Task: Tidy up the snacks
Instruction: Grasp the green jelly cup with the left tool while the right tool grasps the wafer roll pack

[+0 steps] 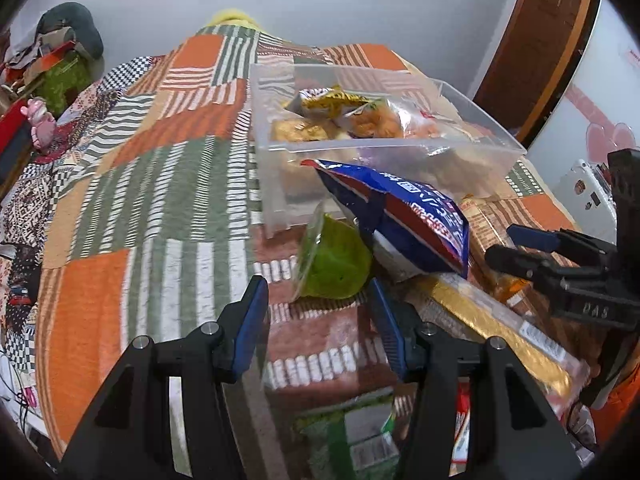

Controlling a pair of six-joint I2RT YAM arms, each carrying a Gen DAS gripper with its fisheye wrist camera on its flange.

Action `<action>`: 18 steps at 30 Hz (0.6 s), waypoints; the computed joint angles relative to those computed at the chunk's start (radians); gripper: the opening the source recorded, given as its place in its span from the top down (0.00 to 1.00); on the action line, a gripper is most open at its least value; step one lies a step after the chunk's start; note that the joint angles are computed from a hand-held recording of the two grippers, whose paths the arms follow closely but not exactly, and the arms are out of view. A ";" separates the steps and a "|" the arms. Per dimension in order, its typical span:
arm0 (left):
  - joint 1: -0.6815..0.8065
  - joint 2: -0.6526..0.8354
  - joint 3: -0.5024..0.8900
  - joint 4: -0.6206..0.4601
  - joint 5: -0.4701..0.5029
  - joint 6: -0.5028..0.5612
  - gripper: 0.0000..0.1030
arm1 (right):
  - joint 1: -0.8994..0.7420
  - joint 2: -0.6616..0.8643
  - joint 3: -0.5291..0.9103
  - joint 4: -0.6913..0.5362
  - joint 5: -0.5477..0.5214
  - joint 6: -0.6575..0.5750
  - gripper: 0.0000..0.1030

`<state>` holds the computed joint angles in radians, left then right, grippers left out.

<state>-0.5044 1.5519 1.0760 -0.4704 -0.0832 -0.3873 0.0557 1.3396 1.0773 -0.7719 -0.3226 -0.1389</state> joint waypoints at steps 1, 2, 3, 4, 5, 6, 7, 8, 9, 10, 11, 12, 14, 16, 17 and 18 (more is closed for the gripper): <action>0.001 0.016 0.010 0.003 0.001 -0.001 0.49 | 0.006 0.009 0.004 0.000 0.005 0.000 0.38; 0.001 0.037 0.023 0.005 -0.001 -0.001 0.49 | 0.010 0.014 0.005 0.001 0.009 0.000 0.38; 0.004 0.051 0.034 0.006 0.004 0.001 0.49 | 0.010 0.017 0.004 0.003 0.010 -0.003 0.38; 0.007 0.064 0.042 0.008 0.012 0.004 0.49 | 0.011 0.016 -0.003 0.009 0.012 -0.005 0.38; 0.007 0.075 0.045 0.014 0.015 0.003 0.49 | 0.015 0.013 -0.008 0.015 0.017 -0.005 0.39; 0.005 0.086 0.049 0.019 0.012 0.002 0.49 | 0.020 0.008 -0.015 0.023 0.025 -0.004 0.42; 0.003 0.092 0.049 0.022 0.009 0.002 0.49 | 0.032 0.010 -0.013 0.027 0.036 0.001 0.44; 0.003 0.099 0.052 0.025 0.009 0.001 0.50 | 0.038 0.009 -0.015 0.030 0.040 -0.001 0.48; 0.006 0.101 0.048 0.035 0.016 -0.002 0.53 | 0.041 0.006 -0.020 0.035 0.043 -0.004 0.53; 0.010 0.101 0.044 0.044 0.029 -0.003 0.55 | 0.043 0.004 -0.022 0.038 0.045 -0.006 0.58; 0.011 0.100 0.041 0.050 0.032 -0.006 0.55 | 0.043 0.002 -0.025 0.040 0.046 -0.009 0.60; 0.011 0.098 0.036 0.059 0.030 -0.008 0.56 | 0.042 -0.001 -0.028 0.043 0.046 -0.010 0.62; 0.006 0.089 0.023 0.071 0.019 -0.008 0.57 | 0.038 -0.003 -0.030 0.044 0.041 -0.012 0.65; -0.002 0.076 0.012 0.077 -0.001 -0.010 0.58 | 0.037 -0.007 -0.032 0.046 0.039 -0.010 0.67; -0.006 0.067 0.006 0.077 -0.010 -0.012 0.59 | 0.036 -0.010 -0.034 0.045 0.039 -0.010 0.67; -0.008 0.055 -0.002 0.078 -0.020 -0.014 0.60 | 0.035 -0.017 -0.036 0.045 0.039 -0.012 0.67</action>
<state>-0.5123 1.6071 1.0741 -0.3924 -0.1033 -0.4009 0.0904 1.3226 1.0411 -0.7271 -0.2837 -0.1505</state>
